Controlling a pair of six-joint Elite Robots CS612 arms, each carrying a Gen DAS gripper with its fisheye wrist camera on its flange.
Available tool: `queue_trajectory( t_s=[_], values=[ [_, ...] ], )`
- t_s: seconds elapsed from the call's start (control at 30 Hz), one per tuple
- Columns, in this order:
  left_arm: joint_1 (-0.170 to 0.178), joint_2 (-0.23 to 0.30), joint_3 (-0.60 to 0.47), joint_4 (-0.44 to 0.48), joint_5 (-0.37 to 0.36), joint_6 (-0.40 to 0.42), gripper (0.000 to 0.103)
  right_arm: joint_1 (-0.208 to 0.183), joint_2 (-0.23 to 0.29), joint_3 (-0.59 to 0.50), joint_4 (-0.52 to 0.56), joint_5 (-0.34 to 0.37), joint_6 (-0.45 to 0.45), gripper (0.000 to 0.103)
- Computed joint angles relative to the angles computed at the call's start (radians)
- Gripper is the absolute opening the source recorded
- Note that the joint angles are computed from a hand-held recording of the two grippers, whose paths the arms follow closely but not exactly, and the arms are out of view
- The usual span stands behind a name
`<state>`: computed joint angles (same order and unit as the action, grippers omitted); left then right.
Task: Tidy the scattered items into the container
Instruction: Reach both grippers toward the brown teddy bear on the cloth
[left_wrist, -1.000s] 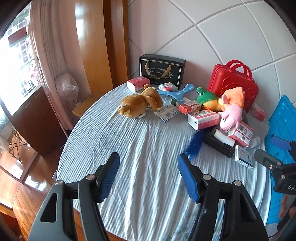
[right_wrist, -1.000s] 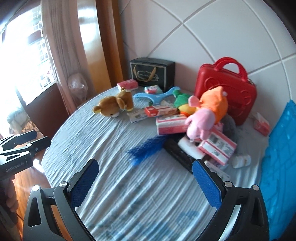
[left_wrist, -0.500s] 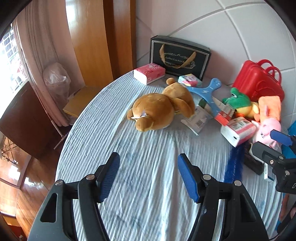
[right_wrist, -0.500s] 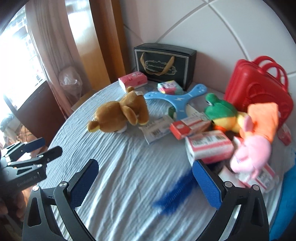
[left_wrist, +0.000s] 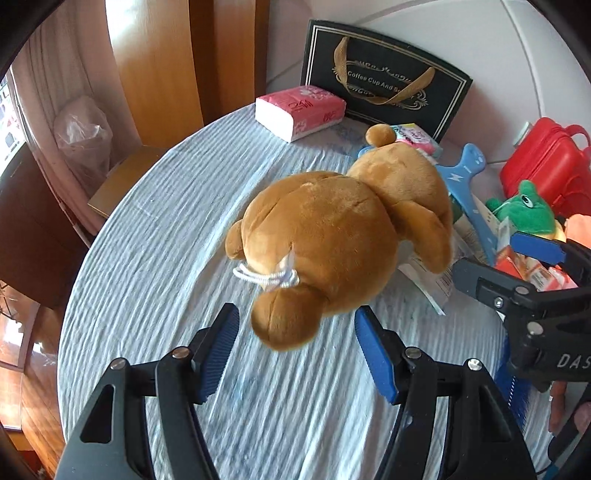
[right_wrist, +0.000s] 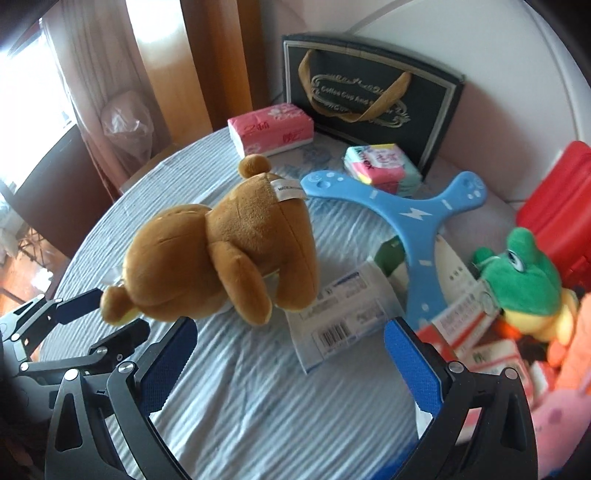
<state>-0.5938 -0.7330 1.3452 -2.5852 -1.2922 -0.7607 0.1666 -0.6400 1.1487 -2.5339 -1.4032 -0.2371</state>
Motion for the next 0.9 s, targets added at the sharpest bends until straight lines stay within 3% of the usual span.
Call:
queue_trajectory(
  t_s=[0.17,0.23,0.33,0.47,0.6,0.67,0.7,0.73,0.87,0.9],
  values=[
    [0.007,0.027,-0.028,-0.028,-0.009,0.062,0.065,0.001,0.065,-0.094,0.059,0.011,-0.016,0.103],
    [0.005,0.035,-0.039,-0.025,0.008,0.086,0.072,0.002,0.086,-0.124,0.077,0.017,-0.024,0.103],
    [0.007,0.047,-0.056,-0.025,0.020,0.107,0.074,0.004,0.115,-0.163,0.077,0.025,-0.036,0.103],
    [0.013,0.064,-0.085,-0.006,0.020,0.112,0.074,0.000,0.135,-0.195,0.060,0.043,-0.039,0.103],
    [0.019,0.077,-0.095,-0.046,0.022,0.134,0.074,-0.004,0.154,-0.225,0.060,0.069,-0.036,0.103],
    [0.021,0.077,-0.092,-0.076,0.038,0.152,0.074,-0.008,0.163,-0.241,0.063,0.090,-0.024,0.079],
    [0.023,0.076,-0.090,-0.086,0.045,0.153,0.075,-0.010,0.167,-0.249,0.076,0.103,-0.019,0.056],
    [0.025,0.075,-0.090,-0.096,0.054,0.150,0.075,-0.013,0.174,-0.262,0.099,0.130,-0.011,0.051],
    [0.035,0.085,-0.117,-0.063,0.084,0.153,0.075,-0.006,0.190,-0.287,0.099,0.099,-0.021,0.055],
    [0.035,0.091,-0.131,-0.034,0.100,0.154,0.075,-0.007,0.193,-0.289,0.088,0.101,-0.012,0.063]
  ],
)
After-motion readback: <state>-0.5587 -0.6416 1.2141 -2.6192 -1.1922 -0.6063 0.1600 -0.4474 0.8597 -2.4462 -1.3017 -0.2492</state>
